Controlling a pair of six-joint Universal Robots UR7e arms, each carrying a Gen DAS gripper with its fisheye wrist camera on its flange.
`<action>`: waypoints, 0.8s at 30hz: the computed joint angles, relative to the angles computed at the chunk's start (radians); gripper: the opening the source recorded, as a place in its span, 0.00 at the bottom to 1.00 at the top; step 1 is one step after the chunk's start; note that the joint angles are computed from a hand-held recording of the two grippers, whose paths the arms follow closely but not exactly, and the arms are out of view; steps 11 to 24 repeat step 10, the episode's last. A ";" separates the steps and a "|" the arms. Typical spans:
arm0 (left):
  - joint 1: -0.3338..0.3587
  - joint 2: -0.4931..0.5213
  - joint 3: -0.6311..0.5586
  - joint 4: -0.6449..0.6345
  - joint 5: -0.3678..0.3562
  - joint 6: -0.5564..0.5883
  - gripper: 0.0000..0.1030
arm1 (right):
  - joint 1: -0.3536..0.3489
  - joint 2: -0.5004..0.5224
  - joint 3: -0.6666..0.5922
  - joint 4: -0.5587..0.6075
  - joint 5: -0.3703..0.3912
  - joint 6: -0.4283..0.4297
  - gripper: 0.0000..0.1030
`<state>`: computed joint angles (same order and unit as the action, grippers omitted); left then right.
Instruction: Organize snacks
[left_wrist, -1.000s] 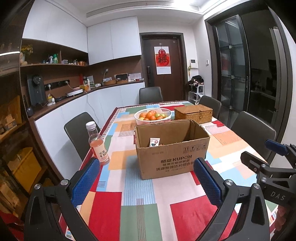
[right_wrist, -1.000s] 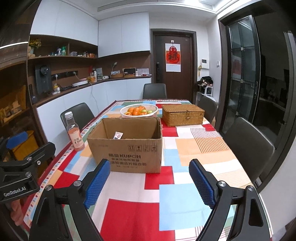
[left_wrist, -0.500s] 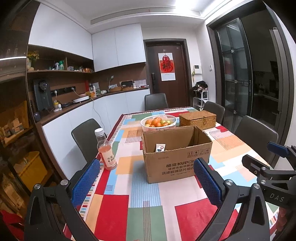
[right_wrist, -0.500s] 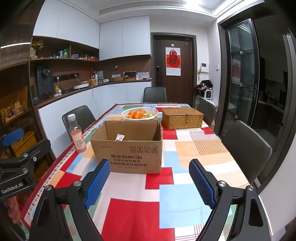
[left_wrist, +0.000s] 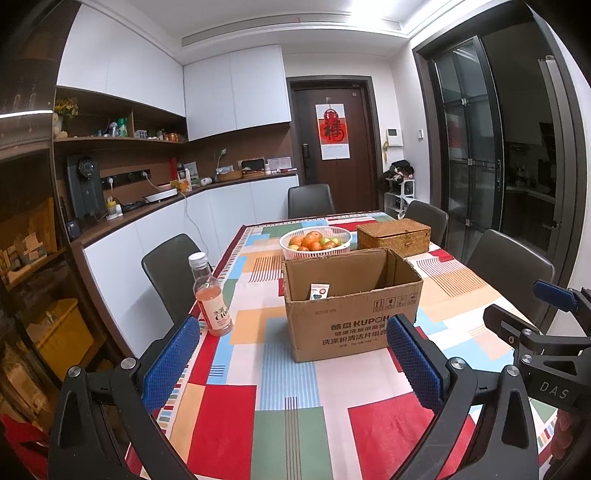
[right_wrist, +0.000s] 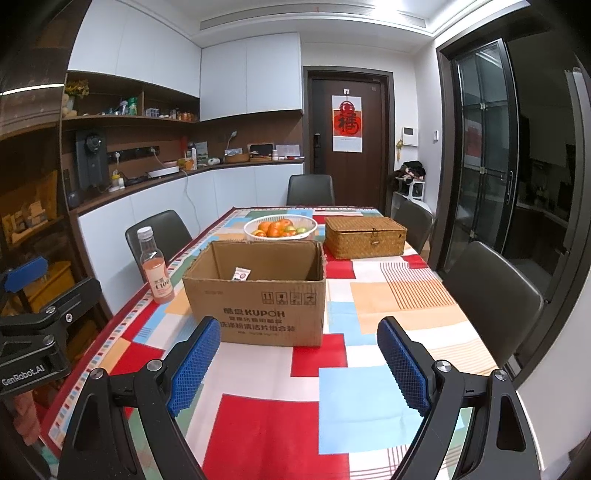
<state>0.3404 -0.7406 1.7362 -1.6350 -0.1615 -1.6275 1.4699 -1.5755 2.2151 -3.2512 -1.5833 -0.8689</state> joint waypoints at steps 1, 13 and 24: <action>0.000 0.000 -0.002 0.004 0.000 -0.003 1.00 | 0.001 0.000 0.000 0.000 -0.002 0.000 0.85; 0.001 0.002 -0.002 0.005 -0.001 -0.007 1.00 | -0.001 -0.004 0.000 0.005 -0.001 0.000 0.85; 0.001 0.002 -0.002 0.005 -0.001 -0.007 1.00 | -0.001 -0.004 0.000 0.005 -0.001 0.000 0.85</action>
